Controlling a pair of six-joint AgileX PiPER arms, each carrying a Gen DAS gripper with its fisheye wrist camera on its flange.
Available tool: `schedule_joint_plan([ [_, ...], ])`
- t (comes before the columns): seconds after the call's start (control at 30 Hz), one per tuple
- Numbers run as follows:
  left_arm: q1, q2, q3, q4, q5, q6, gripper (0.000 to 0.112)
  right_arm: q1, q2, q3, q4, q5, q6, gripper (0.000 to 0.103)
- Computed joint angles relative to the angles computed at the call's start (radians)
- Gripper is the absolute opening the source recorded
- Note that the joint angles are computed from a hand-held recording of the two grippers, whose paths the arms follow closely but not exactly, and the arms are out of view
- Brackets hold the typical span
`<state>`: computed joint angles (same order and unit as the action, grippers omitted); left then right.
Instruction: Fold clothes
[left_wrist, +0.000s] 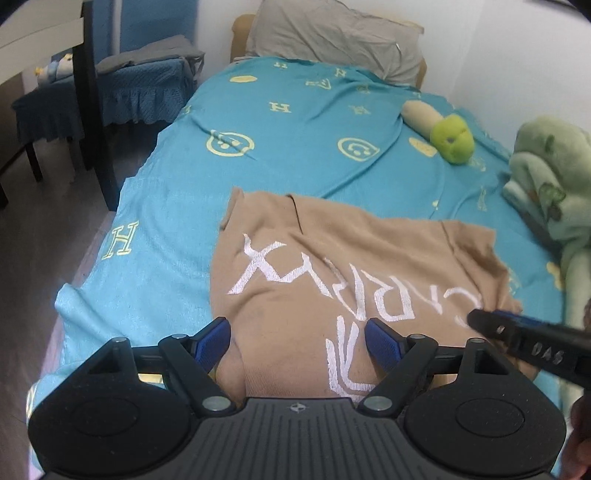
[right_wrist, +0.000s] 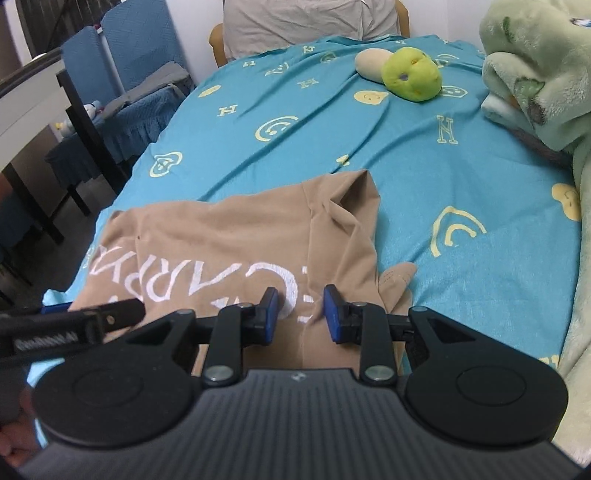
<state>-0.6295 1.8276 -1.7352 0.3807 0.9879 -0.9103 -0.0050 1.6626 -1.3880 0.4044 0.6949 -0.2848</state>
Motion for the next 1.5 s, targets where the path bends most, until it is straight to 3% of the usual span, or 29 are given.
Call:
schedule_joint_plan([
  [0.27,0.036,-0.204,0.166,-0.219,-0.106,-0.080,0.084,-0.030,0.000,-0.005,0.057,0.024,0.003,0.029],
  [0.47,0.137,-0.244,0.342,-0.592,-0.247,0.013,0.083,-0.044,0.009,-0.019,0.082,0.043,0.042,0.029],
  [0.63,0.169,-0.217,0.419,-0.583,-0.402,-0.122,0.077,-0.061,0.022,-0.031,0.117,0.057,0.057,0.029],
  [0.73,0.183,-0.229,0.491,-0.549,-0.505,-0.253,0.057,-0.072,0.025,-0.030,0.145,0.060,0.064,0.029],
  [0.8,0.183,-0.249,0.535,-0.522,-0.556,-0.316,0.050,-0.078,0.023,-0.030,0.166,0.060,0.062,0.029],
  [0.93,0.150,-0.280,0.553,-0.365,-0.600,-0.438,0.032,-0.092,0.006,-0.027,0.229,0.056,0.041,0.033],
  [0.97,0.141,-0.283,0.547,-0.323,-0.601,-0.465,0.028,-0.102,-0.010,-0.018,0.290,0.063,0.001,0.036],
  [1.03,0.121,-0.288,0.538,-0.248,-0.607,-0.522,0.025,-0.121,-0.040,-0.002,0.408,0.081,-0.073,0.055],
  [1.07,0.114,-0.289,0.537,-0.220,-0.613,-0.547,0.024,-0.132,-0.054,0.006,0.470,0.097,-0.108,0.081],
  [1.1,0.110,-0.294,0.540,-0.199,-0.618,-0.567,0.024,-0.151,-0.066,0.021,0.554,0.141,-0.138,0.098],
  [1.13,0.107,-0.298,0.543,-0.183,-0.625,-0.585,0.023,-0.168,-0.072,0.036,0.625,0.188,-0.159,0.102],
  [1.3,0.102,-0.308,0.560,-0.152,-0.651,-0.639,0.023,-0.210,0.005,0.081,0.838,0.462,-0.081,0.103],
  [1.37,0.100,-0.305,0.561,-0.144,-0.655,-0.651,0.023,-0.200,0.045,0.103,0.862,0.482,-0.015,0.103],
  [1.5,0.112,-0.318,0.575,-0.116,-0.662,-0.681,0.021,-0.204,0.077,0.173,0.908,0.420,0.075,0.103],
])
